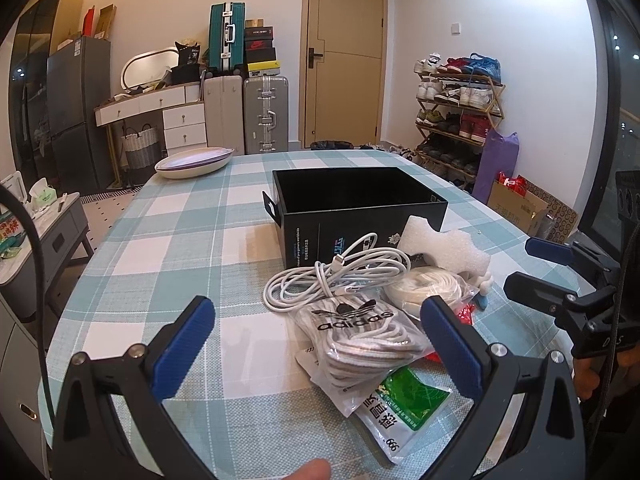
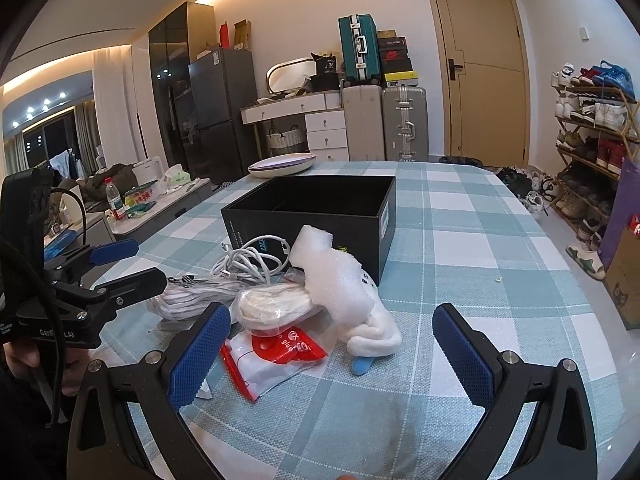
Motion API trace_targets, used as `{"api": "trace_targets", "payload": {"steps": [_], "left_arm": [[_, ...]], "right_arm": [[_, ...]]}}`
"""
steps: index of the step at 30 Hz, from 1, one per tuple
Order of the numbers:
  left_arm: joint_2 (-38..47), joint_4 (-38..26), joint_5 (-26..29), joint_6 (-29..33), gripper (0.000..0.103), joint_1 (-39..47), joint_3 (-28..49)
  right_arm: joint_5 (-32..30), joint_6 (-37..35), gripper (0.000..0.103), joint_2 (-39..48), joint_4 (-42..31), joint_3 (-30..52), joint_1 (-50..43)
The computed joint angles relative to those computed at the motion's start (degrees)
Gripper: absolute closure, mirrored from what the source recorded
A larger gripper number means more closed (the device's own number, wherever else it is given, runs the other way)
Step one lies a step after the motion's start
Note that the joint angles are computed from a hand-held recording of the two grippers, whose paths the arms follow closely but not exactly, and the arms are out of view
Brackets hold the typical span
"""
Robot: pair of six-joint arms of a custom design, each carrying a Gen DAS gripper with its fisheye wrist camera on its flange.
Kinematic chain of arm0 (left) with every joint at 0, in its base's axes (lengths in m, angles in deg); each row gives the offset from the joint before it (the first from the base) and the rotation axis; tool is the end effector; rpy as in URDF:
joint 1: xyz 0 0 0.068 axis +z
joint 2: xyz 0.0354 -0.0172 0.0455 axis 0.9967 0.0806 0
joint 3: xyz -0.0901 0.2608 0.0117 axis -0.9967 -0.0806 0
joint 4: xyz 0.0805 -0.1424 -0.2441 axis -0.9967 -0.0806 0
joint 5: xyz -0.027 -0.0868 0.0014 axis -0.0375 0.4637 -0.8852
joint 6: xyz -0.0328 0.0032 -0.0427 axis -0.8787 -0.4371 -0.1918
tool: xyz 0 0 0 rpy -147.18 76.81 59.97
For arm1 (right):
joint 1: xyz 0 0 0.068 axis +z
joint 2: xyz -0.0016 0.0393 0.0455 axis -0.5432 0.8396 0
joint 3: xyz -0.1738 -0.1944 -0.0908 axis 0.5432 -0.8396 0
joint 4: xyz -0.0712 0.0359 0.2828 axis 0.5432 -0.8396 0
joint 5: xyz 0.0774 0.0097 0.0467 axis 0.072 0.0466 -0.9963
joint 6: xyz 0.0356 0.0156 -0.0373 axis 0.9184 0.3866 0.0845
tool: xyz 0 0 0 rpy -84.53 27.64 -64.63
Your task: Organize soft objects
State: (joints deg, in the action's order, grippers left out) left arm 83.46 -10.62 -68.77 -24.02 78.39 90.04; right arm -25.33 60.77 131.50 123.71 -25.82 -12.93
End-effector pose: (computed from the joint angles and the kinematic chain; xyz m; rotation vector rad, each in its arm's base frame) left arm 0.2680 -0.0309 0.0971 -0.0078 2.1251 -0.0731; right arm 0.3351 0.1317 0.0647 -0.5645 2.0072 0.4645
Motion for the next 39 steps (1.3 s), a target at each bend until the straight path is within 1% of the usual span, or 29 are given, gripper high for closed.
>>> {"api": "trace_targets", "payload": {"steps": [4,8,14,18,21,30,33,39], "left_arm": [[-0.23,-0.18,0.25,0.04,0.0,0.21,-0.01],[-0.34,-0.55,-0.85,0.23,0.0,0.03,0.16],[-0.38,-1.45,-1.01,0.23,0.0,0.07,0.59],[-0.23,-1.25,-1.9,1.03,0.0,-0.46,0.62],[-0.16,-1.56,-1.44,0.97,0.0,-0.51,0.74],[1.86,-5.29,0.95,0.93,0.0,-0.18,3.43],[2.54,-5.83,0.72,0.61,0.0,-0.89,4.03],[3.62,-9.7,1.11,-0.12,0.0,-1.58,6.28]], "right_arm": [[0.3,-0.41,0.0,-0.14,-1.21,0.67,0.25],[0.67,-0.73,0.0,-0.41,-2.46,1.45,0.51],[1.69,-1.8,0.0,-0.91,-2.79,2.03,0.68],[2.23,-2.09,0.0,-0.91,-4.1,2.76,0.57],[2.17,-2.36,0.0,-0.31,-6.17,4.39,0.42],[3.33,-2.37,0.0,2.4,-10.46,9.22,0.67],[3.27,-2.26,0.0,3.26,-11.37,10.57,0.84],[3.46,-2.57,0.0,4.13,-12.69,12.04,1.28]]}}
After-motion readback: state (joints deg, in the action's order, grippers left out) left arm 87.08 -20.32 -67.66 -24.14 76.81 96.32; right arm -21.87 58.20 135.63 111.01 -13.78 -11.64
